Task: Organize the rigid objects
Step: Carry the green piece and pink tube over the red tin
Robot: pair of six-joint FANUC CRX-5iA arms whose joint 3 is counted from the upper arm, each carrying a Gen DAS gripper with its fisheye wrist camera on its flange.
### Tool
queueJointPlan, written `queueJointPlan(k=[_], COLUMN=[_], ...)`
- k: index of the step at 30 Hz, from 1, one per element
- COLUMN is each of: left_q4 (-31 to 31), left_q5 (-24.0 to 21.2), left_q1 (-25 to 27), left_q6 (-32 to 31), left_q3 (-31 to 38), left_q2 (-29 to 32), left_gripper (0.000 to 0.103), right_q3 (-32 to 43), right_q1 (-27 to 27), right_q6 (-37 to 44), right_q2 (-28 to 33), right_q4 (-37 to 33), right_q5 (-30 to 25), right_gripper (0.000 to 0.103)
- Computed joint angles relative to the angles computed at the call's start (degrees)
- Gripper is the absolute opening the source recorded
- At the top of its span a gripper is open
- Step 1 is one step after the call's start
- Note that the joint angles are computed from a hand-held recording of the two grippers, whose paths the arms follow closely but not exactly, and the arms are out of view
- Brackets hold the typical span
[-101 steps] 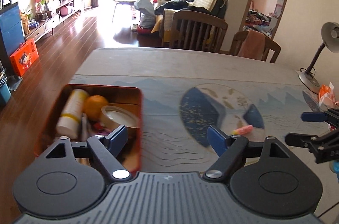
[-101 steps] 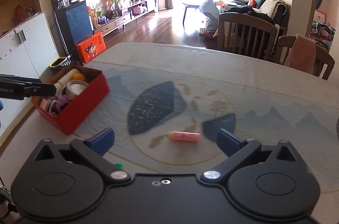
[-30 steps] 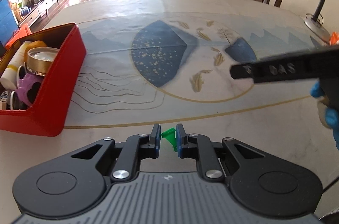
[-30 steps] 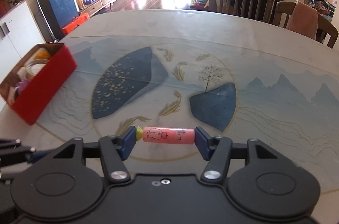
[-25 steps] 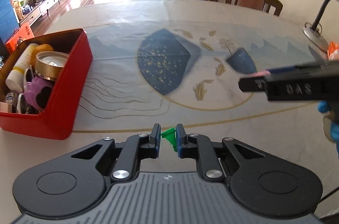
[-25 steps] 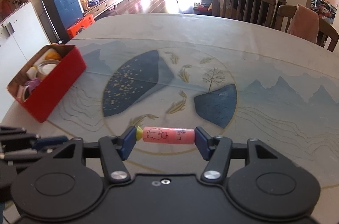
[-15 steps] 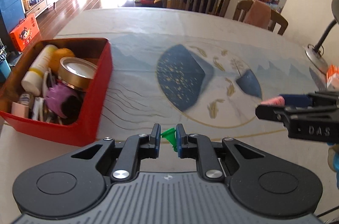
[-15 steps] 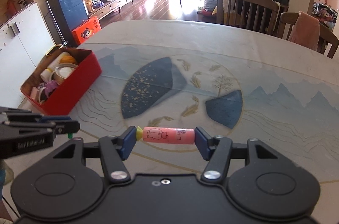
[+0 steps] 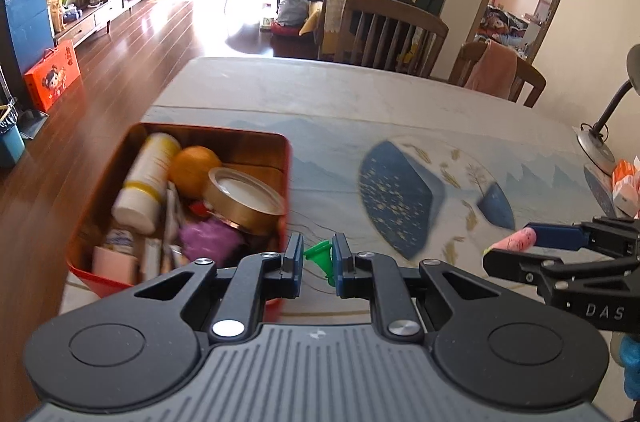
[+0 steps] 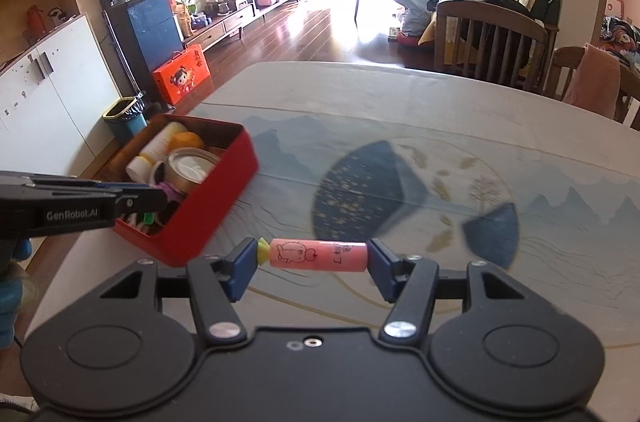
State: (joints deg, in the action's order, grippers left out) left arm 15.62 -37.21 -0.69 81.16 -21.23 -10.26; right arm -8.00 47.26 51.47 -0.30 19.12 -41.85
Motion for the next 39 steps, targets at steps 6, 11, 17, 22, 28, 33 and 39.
queueJointPlan(k=[6, 11, 17, 22, 28, 33, 39], left_q4=[6.69, 10.47, 14.04, 16.28, 16.54, 16.08, 16.67], left_q5=[0.23, -0.13, 0.22, 0.75, 0.7, 1.84, 3.0], left_q1=[5.3, 9.2, 12.65, 14.58, 15.94, 16.16, 16.26], left_q6=[-9.47, -15.52, -21.4, -24.52, -25.89, -26.83, -27.46], left_q3=[-2.53, -3.71, -4.49, -3.81, -1.13, 0.44, 1.48], left_q2=[-1.23, -1.31, -0.43, 1.68, 5.95, 8.71, 11.08], left_gripper=[0.015, 0.015, 0.015, 0.015, 0.015, 0.015, 0.015], right_q3=[2.07, 4.22, 7.95, 12.04, 17.45, 21.76, 26.15], right_q1=[2.98, 4.91, 6.85, 7.97, 8.83, 8.9, 8.87], right_q6=[-3.87, -6.26, -6.12, -4.17, -0.08, 1.97, 2.31], right_q2=[2.7, 5.35, 9.18, 12.84, 17.85, 22.04, 26.22], right_q4=[3.11, 4.75, 5.32, 4.5, 3.98, 4.18, 4.48], right_q5=[0.37, 0.6, 0.28, -0.98, -3.14, -4.33, -5.99], right_gripper=[0.059, 0.059, 0.059, 0.059, 0.059, 0.059, 0.059])
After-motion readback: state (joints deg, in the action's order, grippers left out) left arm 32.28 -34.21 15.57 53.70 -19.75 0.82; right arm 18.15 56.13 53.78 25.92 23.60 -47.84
